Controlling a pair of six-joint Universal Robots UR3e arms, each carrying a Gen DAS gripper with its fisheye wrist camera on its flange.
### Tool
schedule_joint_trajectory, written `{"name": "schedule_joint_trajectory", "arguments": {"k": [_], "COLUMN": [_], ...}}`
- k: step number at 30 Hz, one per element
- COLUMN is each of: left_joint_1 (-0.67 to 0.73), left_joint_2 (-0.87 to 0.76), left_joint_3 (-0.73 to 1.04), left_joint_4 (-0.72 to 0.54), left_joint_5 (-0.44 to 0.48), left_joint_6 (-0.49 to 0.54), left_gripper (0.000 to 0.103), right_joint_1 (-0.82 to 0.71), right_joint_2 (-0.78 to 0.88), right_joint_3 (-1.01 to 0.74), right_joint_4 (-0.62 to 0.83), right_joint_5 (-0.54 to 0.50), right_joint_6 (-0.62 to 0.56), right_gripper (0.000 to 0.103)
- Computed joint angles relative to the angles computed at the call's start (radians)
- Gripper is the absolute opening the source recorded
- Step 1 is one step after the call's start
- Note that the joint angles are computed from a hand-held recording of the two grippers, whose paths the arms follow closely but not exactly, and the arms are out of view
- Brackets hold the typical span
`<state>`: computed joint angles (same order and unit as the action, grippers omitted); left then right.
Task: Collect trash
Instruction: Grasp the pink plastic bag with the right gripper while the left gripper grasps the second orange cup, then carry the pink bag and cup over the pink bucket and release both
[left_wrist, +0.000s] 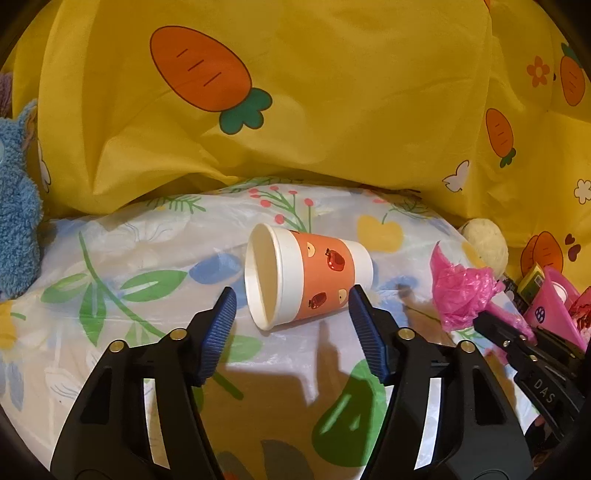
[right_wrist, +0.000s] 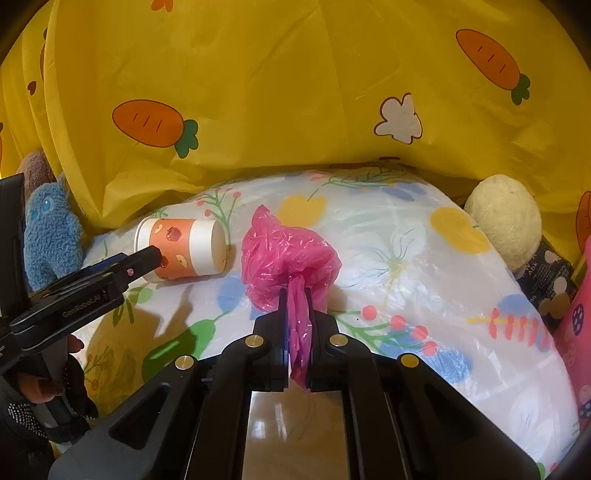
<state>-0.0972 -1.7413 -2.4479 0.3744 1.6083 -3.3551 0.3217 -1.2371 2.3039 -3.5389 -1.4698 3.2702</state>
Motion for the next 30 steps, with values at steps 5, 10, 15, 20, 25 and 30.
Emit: {"name": "schedule_joint_trajectory", "arguments": {"k": [5,10,15,20,25,30], "left_joint_1": [0.033,0.044,0.027,-0.016,-0.094,-0.224], "left_joint_2": [-0.014,-0.022,-0.029,-0.01,0.086,0.181], "left_joint_3": [0.014,0.028,0.017,0.008,-0.003,0.015], "left_joint_4": [-0.022,-0.047,0.001,-0.002,-0.072,-0.164], "left_joint_5": [-0.077,-0.11,-0.083,-0.007,0.093,0.219], "left_joint_6": [0.021,0.032,0.033,0.003,-0.02,-0.044], "left_gripper": [0.034,0.01,0.002,0.002,0.002,0.002], "right_joint_1": [-0.01,-0.019,-0.015,-0.017,-0.028,-0.06], "right_joint_2": [-0.001,0.004,0.007,0.006,-0.034,-0.13], "right_joint_3": [0.008,0.004,0.003,0.003,0.022,0.081], "right_joint_4": [-0.013,-0.009,-0.013,-0.018,-0.017,-0.001], "right_joint_5": [-0.005,-0.001,-0.003,0.001,0.022,0.075], "right_joint_6": [-0.009,-0.012,-0.019,-0.017,-0.018,-0.017], "right_gripper": [0.007,0.007,0.007,0.007,0.007,0.007]}}
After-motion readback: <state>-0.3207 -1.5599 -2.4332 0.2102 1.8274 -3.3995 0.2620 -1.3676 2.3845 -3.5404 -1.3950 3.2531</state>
